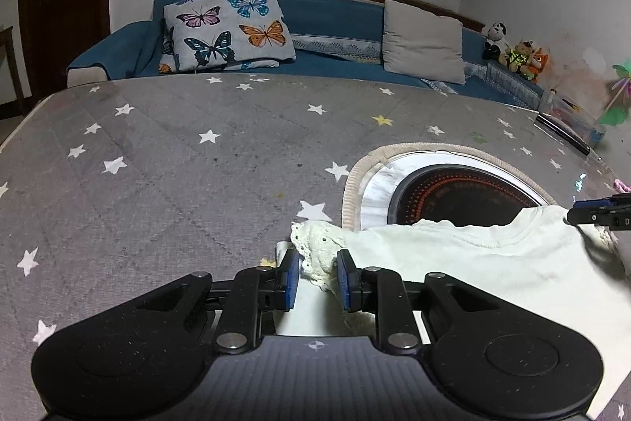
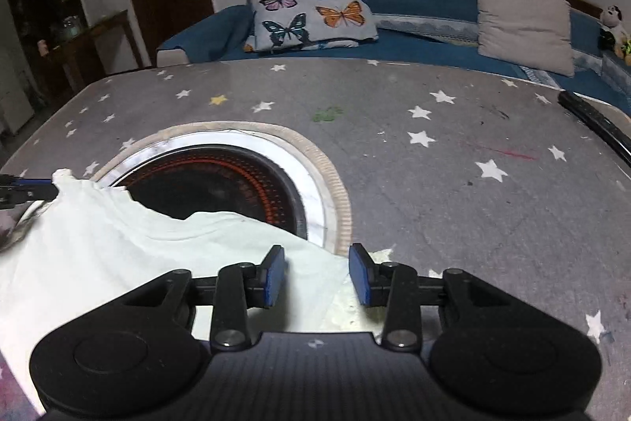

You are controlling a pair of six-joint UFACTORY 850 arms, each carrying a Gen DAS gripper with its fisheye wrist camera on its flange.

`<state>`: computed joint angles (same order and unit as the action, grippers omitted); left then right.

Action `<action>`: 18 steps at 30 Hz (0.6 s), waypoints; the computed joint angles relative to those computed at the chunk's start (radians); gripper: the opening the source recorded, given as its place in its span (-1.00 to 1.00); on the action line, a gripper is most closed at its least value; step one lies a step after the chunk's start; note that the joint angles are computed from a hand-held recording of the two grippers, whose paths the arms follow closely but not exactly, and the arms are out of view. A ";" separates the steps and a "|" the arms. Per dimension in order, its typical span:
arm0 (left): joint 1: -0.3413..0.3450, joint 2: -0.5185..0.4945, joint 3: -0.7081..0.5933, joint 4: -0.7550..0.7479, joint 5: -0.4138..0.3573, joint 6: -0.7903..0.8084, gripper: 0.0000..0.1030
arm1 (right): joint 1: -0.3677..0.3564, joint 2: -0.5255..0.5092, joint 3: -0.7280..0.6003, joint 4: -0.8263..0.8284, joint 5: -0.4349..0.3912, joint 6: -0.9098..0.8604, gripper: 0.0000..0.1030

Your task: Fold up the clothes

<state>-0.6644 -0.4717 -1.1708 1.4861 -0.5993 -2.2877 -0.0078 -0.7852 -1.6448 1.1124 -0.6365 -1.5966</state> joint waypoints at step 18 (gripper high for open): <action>-0.096 0.041 0.001 0.048 -0.012 -0.020 -0.49 | 0.073 0.077 0.122 -0.009 -0.158 -0.131 -0.39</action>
<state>-0.7599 -0.4307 -1.1698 1.5338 -0.6110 -2.3076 0.0656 -0.7084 -1.5227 1.1036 -0.7944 -1.7277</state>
